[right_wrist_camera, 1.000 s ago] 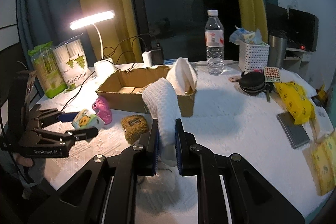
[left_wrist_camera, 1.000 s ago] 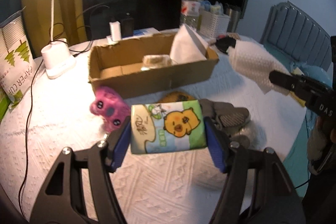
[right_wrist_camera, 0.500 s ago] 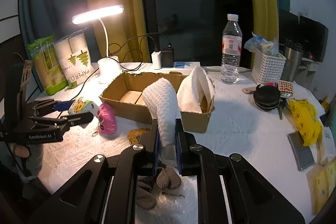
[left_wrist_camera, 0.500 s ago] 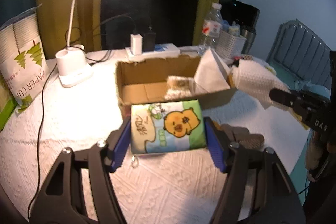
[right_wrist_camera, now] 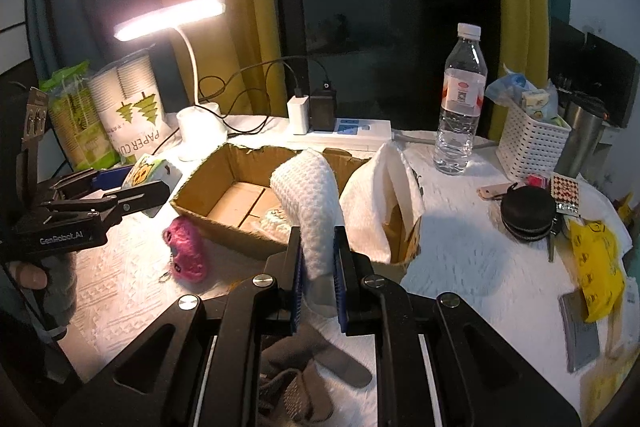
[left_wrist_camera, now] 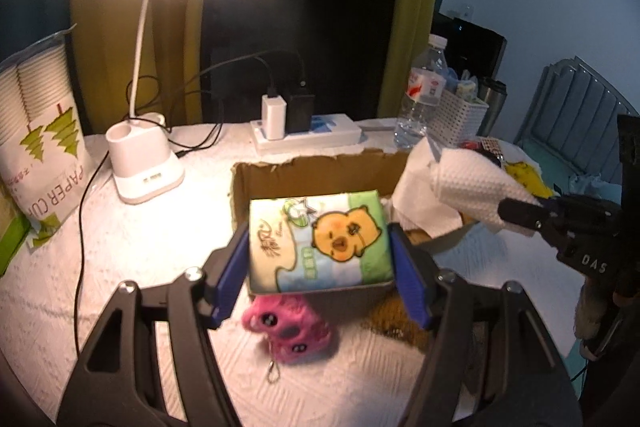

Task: Organize soft objects
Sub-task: 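Place the tissue pack in the box with the left gripper while the right releases the towel there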

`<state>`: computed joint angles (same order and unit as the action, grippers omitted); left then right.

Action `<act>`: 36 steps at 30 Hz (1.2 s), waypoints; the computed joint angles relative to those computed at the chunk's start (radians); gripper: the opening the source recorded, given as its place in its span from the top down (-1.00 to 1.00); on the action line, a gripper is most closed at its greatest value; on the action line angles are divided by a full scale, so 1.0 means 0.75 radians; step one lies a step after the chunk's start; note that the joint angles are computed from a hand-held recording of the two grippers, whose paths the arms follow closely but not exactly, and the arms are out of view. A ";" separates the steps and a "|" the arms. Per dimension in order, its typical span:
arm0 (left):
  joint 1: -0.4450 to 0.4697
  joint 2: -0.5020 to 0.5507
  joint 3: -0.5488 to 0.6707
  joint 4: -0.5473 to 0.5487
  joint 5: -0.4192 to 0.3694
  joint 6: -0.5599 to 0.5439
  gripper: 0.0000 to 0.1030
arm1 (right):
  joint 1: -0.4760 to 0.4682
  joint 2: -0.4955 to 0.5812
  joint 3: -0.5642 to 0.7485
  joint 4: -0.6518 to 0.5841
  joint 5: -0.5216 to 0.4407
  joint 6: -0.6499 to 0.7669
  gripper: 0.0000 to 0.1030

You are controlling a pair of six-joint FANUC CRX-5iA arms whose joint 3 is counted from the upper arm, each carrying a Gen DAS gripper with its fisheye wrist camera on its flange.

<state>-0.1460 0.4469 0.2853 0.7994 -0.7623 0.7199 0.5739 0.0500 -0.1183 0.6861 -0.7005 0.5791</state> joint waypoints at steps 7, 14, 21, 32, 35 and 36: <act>-0.032 0.093 0.128 -0.044 -0.024 0.066 -0.30 | -0.058 0.080 0.111 -0.144 -0.015 0.148 0.71; -0.063 0.184 0.261 -0.132 -0.074 0.144 -0.30 | -0.117 0.170 0.225 -0.335 -0.056 0.291 0.71; -0.092 0.278 0.400 -0.230 -0.154 0.231 -0.30 | -0.160 0.233 0.283 -0.442 -0.088 0.362 0.71; -0.122 0.385 0.602 -0.412 -0.284 0.411 -0.39 | -0.188 0.215 0.264 -0.500 -0.058 0.378 0.39; -0.117 0.365 0.567 -0.384 -0.253 0.407 -0.65 | -0.178 0.195 0.239 -0.471 -0.039 0.356 0.20; -0.116 0.355 0.550 -0.373 -0.241 0.401 -0.66 | -0.175 0.188 0.230 -0.459 -0.032 0.346 0.17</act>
